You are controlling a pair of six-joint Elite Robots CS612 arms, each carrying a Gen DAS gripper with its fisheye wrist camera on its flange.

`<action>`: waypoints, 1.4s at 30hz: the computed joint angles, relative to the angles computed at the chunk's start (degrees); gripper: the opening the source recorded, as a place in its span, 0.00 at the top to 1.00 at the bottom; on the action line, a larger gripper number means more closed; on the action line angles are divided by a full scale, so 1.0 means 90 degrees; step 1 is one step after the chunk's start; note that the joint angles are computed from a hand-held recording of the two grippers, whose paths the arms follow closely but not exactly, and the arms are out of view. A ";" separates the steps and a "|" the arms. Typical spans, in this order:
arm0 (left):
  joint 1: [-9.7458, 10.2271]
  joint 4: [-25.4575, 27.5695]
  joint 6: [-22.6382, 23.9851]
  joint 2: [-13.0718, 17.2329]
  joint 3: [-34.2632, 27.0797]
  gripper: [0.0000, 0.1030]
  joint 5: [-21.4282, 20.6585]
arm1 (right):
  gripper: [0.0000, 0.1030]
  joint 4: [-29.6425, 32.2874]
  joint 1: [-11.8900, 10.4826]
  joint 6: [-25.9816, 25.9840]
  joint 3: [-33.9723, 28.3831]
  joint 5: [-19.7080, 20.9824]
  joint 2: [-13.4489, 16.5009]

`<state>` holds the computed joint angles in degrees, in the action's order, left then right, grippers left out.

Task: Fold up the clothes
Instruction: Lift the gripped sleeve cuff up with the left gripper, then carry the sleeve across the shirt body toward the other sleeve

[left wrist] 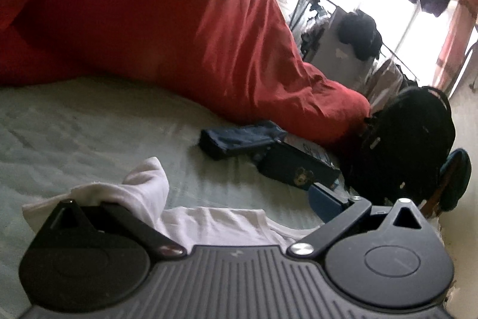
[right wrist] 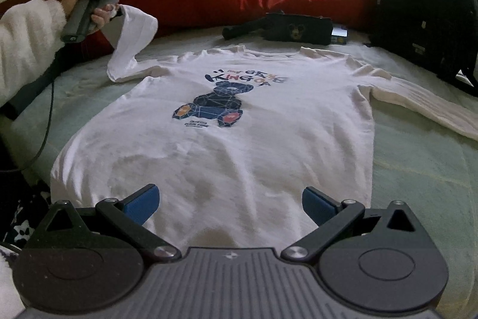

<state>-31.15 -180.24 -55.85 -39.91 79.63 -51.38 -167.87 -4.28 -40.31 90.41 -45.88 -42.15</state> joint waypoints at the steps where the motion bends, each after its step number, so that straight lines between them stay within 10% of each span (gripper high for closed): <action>1: -0.0006 0.0083 0.0034 0.0034 -0.0097 0.01 -0.0015 | 0.00 0.0016 -0.0019 0.0009 -0.0011 0.0045 0.0011; 21: -0.0068 0.1651 0.0417 0.0692 -0.1929 0.01 -0.0359 | 0.00 0.0599 -0.0206 -0.0175 -0.0295 0.1090 0.0244; 42: -0.0119 0.3409 0.1031 0.1896 -0.4403 0.01 -0.0870 | 0.00 0.1195 -0.0257 -0.0543 -0.0437 0.1231 0.0333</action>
